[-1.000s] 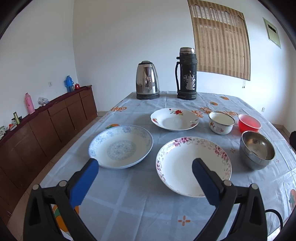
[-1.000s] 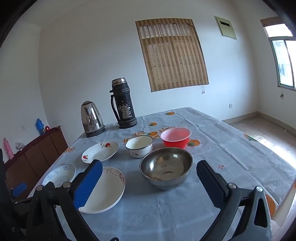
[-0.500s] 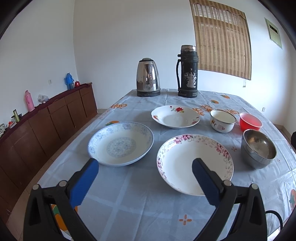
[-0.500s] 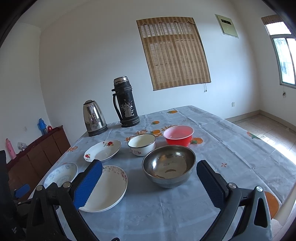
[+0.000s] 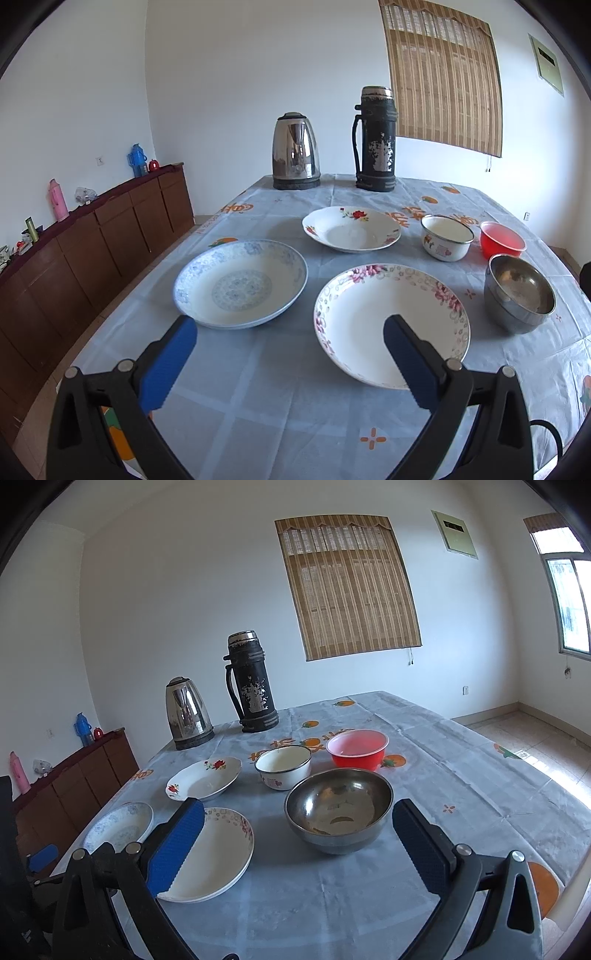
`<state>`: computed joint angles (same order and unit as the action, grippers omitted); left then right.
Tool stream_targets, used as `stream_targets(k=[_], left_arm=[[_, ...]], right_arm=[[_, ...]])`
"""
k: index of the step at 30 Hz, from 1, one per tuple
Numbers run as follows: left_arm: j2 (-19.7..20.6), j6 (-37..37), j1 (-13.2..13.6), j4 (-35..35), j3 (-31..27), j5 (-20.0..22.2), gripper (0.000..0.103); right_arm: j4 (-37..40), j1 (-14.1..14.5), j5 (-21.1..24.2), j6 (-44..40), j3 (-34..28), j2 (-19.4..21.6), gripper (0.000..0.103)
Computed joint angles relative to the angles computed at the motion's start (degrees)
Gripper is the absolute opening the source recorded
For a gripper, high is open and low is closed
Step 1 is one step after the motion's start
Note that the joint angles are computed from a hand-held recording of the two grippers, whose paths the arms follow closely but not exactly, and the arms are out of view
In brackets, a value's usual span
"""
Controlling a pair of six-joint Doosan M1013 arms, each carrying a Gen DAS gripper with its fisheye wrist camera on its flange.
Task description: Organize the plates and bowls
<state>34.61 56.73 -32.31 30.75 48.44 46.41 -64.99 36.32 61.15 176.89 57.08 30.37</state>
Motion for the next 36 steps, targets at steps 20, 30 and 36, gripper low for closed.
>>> stream_targets(k=[20, 30, 36], left_arm=[[0.3, -0.6, 0.2, 0.3, -0.1, 0.3, 0.103], [0.3, -1.0, 0.1, 0.5, 0.1, 0.4, 0.103], [0.5, -0.6, 0.1, 0.3, -0.3, 0.7, 0.103]], right_arm=[[3.3, 0.0, -2.5, -5.2, -2.6, 1.8, 0.102], [3.2, -0.1, -2.7, -5.0, -2.2, 1.6, 0.102], [3.4, -0.1, -2.7, -5.1, -2.3, 1.7, 0.102]])
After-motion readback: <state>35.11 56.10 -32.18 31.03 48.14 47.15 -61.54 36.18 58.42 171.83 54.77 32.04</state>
